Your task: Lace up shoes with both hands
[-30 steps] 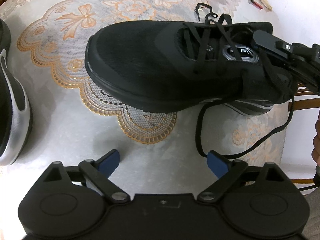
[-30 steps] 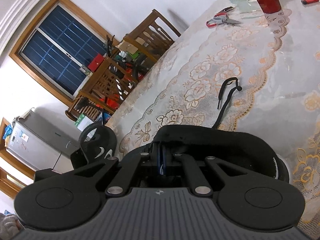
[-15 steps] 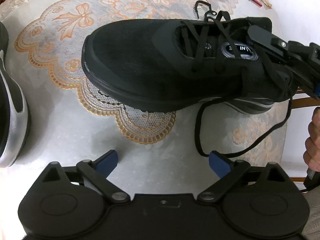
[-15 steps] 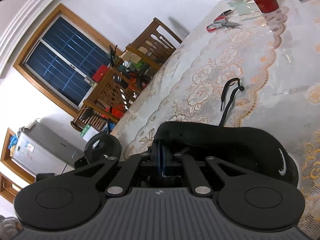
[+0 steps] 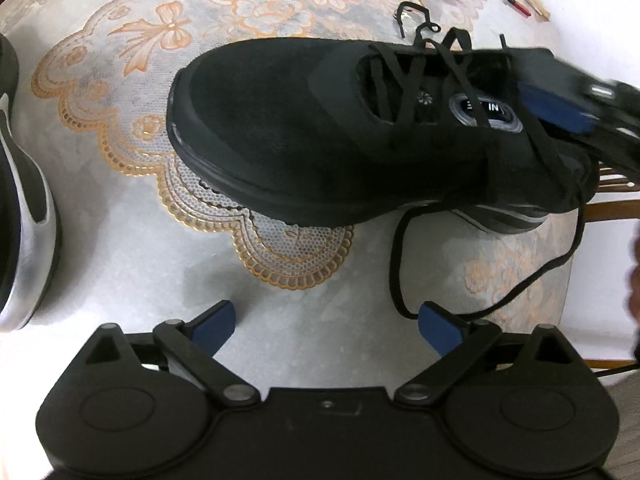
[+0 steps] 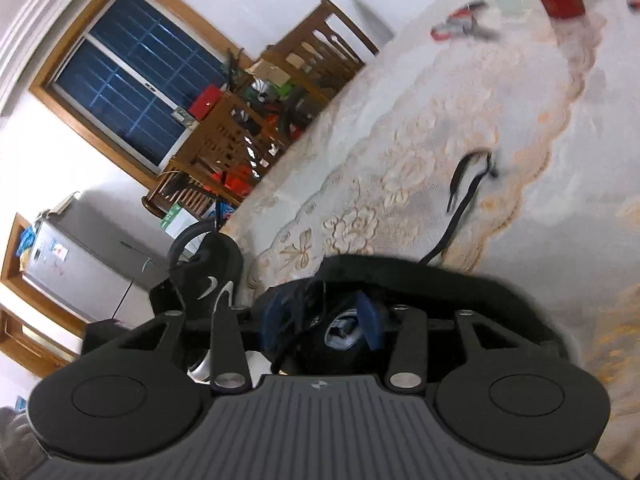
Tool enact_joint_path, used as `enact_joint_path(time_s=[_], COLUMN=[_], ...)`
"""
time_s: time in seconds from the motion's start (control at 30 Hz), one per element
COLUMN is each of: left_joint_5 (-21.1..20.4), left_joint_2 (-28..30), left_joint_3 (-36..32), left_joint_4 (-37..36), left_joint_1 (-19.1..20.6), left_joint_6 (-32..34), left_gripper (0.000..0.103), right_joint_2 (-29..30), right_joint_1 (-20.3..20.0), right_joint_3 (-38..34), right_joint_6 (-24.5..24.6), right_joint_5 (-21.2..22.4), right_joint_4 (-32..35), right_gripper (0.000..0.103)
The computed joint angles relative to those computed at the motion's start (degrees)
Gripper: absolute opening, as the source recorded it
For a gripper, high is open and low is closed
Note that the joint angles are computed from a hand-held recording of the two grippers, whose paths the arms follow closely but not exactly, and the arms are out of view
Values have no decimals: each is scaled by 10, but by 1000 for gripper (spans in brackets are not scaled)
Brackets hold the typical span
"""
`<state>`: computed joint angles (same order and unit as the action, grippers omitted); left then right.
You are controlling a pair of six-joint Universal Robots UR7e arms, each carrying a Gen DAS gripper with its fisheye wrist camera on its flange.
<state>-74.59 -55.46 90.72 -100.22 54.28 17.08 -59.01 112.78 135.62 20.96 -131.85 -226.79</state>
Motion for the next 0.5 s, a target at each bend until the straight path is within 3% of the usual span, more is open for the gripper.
enact_joint_path(time_s=[0.1, 0.13, 0.3, 0.37, 0.43, 0.47, 0.5], left_joint_5=[-7, -9, -13, -11, -7, -6, -7], left_joint_2=[-3, -5, -14, -18, -23, -25, -27], left_joint_3=[4, 6, 18, 19, 19, 20, 20], left_joint_4=[-13, -19, -36, -32, -27, -27, -30], left_joint_1=[4, 5, 4, 4, 5, 5, 6], left_joint_6=[-9, -11, -17, -18, -23, -26, -31], left_gripper=[98, 98, 98, 98, 98, 98, 98], right_joint_2=[-45, -60, -112, -116, -130, -133, -134], right_joint_1=[27, 25, -38, -54, -70, -73, -72], right_joint_3=[2, 0, -43, -51, -55, -54, -55], right_joint_6=[-17, -28, -112, -121, -96, -93, -90], right_joint_5=[-48, -45, 45, 75, 108, 114, 108], right_joint_4=[49, 61, 240, 282, 345, 355, 362], right_gripper=[45, 46, 45, 44, 40, 36, 20])
